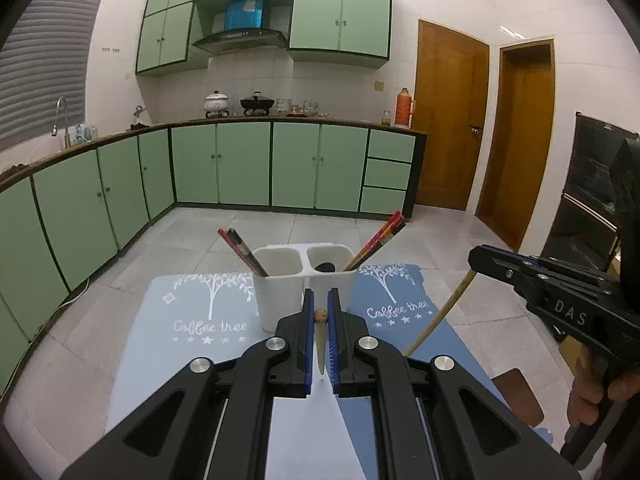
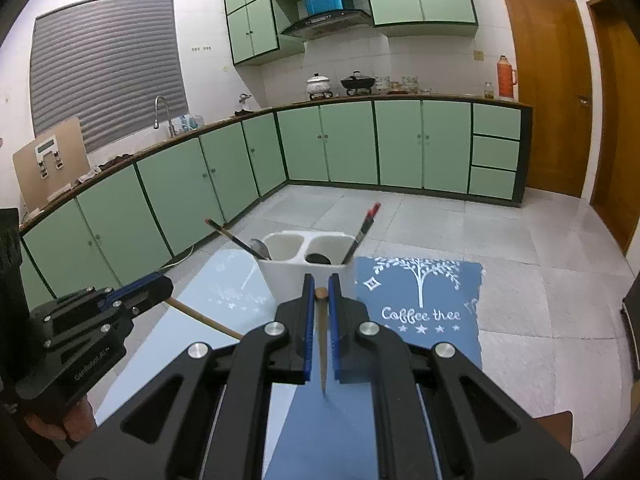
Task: Organize utensils
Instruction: 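Carry both wooden chopsticks over the white holder and open both tools to drop them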
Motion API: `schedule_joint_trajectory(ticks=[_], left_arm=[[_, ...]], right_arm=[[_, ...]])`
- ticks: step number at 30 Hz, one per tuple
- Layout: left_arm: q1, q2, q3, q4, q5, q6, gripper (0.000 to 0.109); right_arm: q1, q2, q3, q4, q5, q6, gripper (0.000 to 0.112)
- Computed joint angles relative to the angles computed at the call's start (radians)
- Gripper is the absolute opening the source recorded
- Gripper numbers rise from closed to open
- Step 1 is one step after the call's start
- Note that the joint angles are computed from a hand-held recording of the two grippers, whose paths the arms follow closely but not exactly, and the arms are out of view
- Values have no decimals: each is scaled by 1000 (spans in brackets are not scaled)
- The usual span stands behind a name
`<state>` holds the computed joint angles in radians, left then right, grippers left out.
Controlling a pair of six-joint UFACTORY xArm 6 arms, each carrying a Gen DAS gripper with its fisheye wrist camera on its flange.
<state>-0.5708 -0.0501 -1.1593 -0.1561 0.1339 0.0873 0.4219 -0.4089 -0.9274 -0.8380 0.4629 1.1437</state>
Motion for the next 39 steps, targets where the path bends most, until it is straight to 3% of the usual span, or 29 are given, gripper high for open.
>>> schedule_joint_trajectory(ticks=[13,20,31,39], left_arm=[[15,-22,-76,-121,-3,128,6],[31,20,-175,-81,-23,117,6],[66,237,-436,34,26,14,6],[76,392,-581,71,84,-28,6]], right_arm=[[-44,38,-125,64,-59,-147,6],[-99,130,-275,49,-110,-169,6],[-167,376,-534,-88,-119,-113,6],[-199,485,-568,-63,-147,-109,6]])
